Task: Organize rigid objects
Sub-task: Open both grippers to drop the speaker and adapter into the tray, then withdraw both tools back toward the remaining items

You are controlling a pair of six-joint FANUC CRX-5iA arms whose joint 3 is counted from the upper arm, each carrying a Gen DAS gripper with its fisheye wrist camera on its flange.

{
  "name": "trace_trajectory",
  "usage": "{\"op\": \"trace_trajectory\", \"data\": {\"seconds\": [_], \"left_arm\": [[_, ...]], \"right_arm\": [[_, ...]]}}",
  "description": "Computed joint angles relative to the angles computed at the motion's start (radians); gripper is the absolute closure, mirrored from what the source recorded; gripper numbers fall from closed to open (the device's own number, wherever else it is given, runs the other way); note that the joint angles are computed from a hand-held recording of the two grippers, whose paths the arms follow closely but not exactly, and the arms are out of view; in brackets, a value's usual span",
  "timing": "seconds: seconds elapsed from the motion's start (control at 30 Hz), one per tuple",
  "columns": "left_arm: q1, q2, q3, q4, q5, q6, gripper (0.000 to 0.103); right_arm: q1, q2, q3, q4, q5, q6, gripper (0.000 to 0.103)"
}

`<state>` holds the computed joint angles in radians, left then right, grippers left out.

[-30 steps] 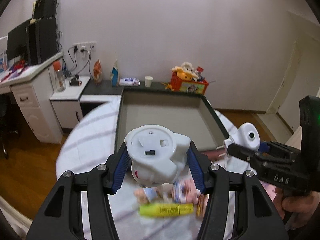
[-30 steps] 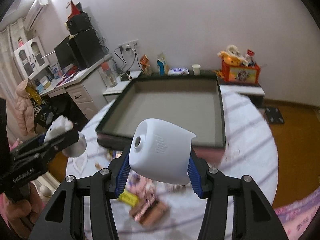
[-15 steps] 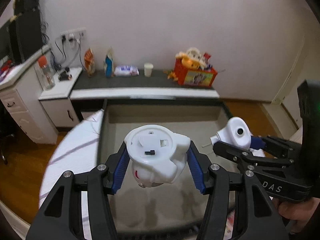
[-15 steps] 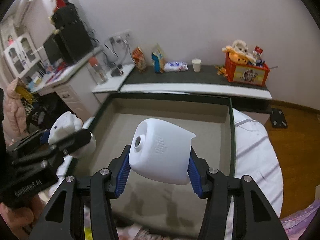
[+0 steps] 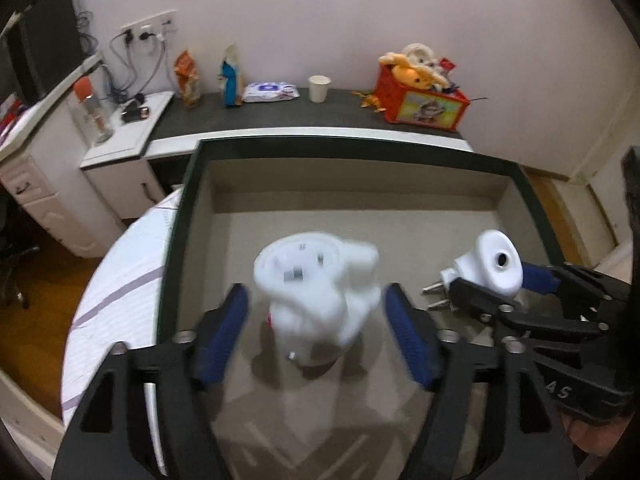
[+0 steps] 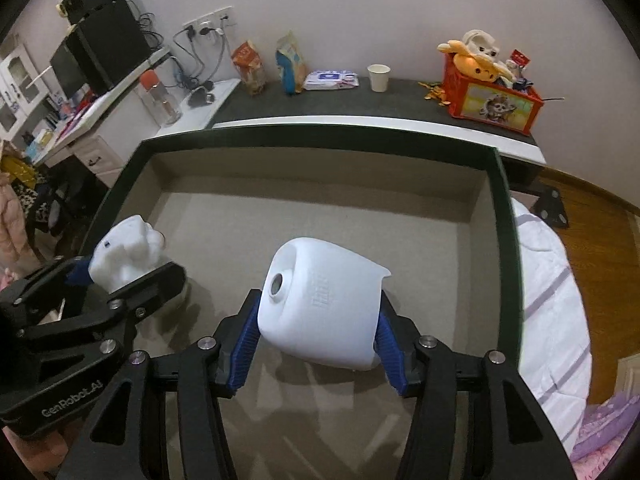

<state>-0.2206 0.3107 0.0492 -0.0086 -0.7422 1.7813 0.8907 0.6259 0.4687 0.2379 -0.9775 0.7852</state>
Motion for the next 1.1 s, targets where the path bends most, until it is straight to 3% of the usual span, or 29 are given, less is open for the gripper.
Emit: {"op": "trace_trajectory", "data": {"seconds": [0.03,0.1,0.17,0.2,0.23,0.37,0.5,0.77,1.1], "left_arm": [[0.007,-0.003,-0.003,0.002,-0.002,0.007,0.01],[0.033,-0.033,-0.064,0.102,0.046,-0.07,0.008],[0.035,-0.065,-0.092,0.104,0.065,-0.062,0.003],[0.035,-0.079,-0.099,0.09,0.072,-0.048,0.0],[0.042,-0.11,-0.137,0.118,0.104,-0.072,0.0],[0.045,-0.214,-0.231,0.144,0.171,-0.1,0.0],[0.025,-0.31,-0.272,0.046,0.199,-0.029,0.0],[-0.05,-0.47,-0.323,-0.157,0.135,0.144,0.0],[-0.133,-0.629,-0.434,-0.278,0.042,0.306,0.0]], "right_arm": [[-0.002,-0.001,0.001,-0.006,0.006,0.003,0.042],[-0.003,-0.007,0.001,-0.019,0.012,0.019,0.038],[0.0,-0.02,-0.011,-0.021,0.029,0.012,0.033],[0.008,-0.031,-0.031,0.016,0.034,-0.023,0.02],[0.01,-0.042,-0.051,0.039,0.05,-0.042,0.014],[0.029,-0.121,-0.156,0.099,0.131,-0.104,0.013],[0.06,-0.205,-0.271,0.192,0.181,-0.219,0.013],[0.135,-0.357,-0.484,0.366,0.276,-0.44,0.013],[0.262,-0.518,-0.723,0.565,0.278,-0.713,0.012]]}}
